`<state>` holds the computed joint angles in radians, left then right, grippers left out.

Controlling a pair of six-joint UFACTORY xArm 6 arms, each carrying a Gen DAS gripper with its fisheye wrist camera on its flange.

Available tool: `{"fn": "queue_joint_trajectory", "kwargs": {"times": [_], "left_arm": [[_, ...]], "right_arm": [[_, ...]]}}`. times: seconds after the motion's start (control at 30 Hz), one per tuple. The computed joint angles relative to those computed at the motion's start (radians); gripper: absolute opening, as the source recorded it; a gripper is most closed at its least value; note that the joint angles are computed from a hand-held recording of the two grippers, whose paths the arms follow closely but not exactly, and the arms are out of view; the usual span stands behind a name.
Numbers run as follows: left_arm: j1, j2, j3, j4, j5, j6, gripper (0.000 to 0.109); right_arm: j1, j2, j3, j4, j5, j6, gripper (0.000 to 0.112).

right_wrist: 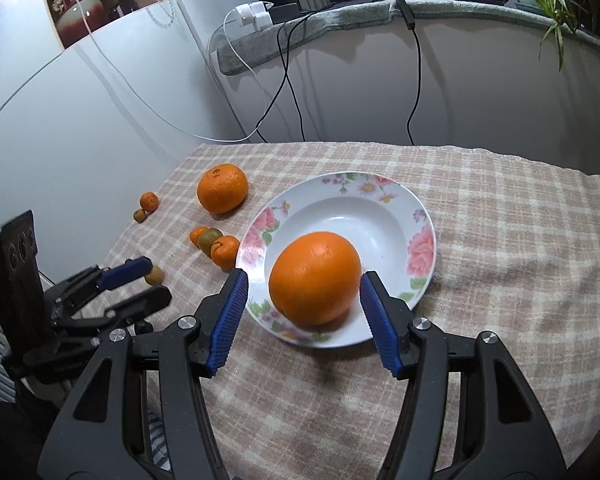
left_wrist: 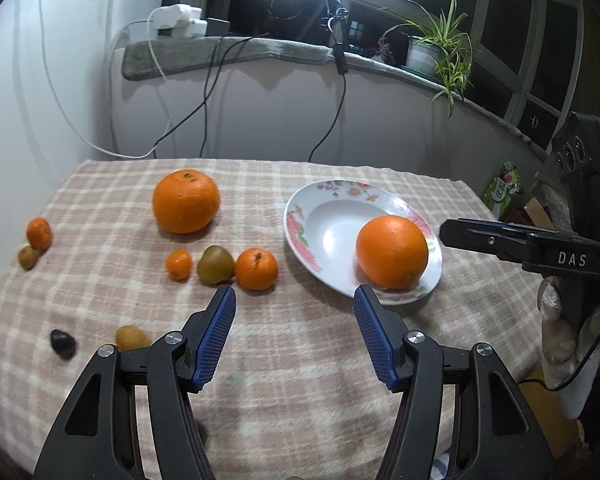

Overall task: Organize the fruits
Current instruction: 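Grasp the dark plum with the right gripper while the left gripper grasps the kiwi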

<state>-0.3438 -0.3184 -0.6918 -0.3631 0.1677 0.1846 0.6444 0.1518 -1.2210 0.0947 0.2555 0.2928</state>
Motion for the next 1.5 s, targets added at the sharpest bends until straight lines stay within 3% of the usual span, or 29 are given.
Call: {"fn": "queue_joint_trajectory", "kwargs": {"times": [0.23,0.4,0.7,0.9,1.1,1.23,1.5], "left_arm": [[0.041,-0.06,0.06,0.084,0.002,-0.082,0.061],[0.079,-0.127,0.12,0.124,0.022,-0.13,0.061],[0.15,-0.226,0.213,0.171,0.08,-0.193,0.061],[0.179,-0.258,0.243,0.103,0.096,-0.143,0.055],[0.213,-0.194,0.201,-0.014,0.058,-0.023,0.047],[0.2,-0.122,0.16,-0.11,0.04,0.08,0.042],[0.209,-0.03,0.088,-0.237,0.038,0.196,0.041]], "right_arm": [[0.031,-0.001,0.003,0.021,-0.029,-0.05,0.061],[0.073,0.028,-0.028,0.121,-0.035,-0.18,0.061],[0.136,0.113,-0.132,0.257,0.034,-0.354,0.061],[0.168,0.174,-0.207,0.336,0.099,-0.453,0.061],[0.203,0.223,-0.261,0.382,0.139,-0.526,0.06],[0.225,0.269,-0.314,0.398,0.174,-0.559,0.047],[0.244,0.365,-0.422,0.399,0.213,-0.564,0.039]]}}
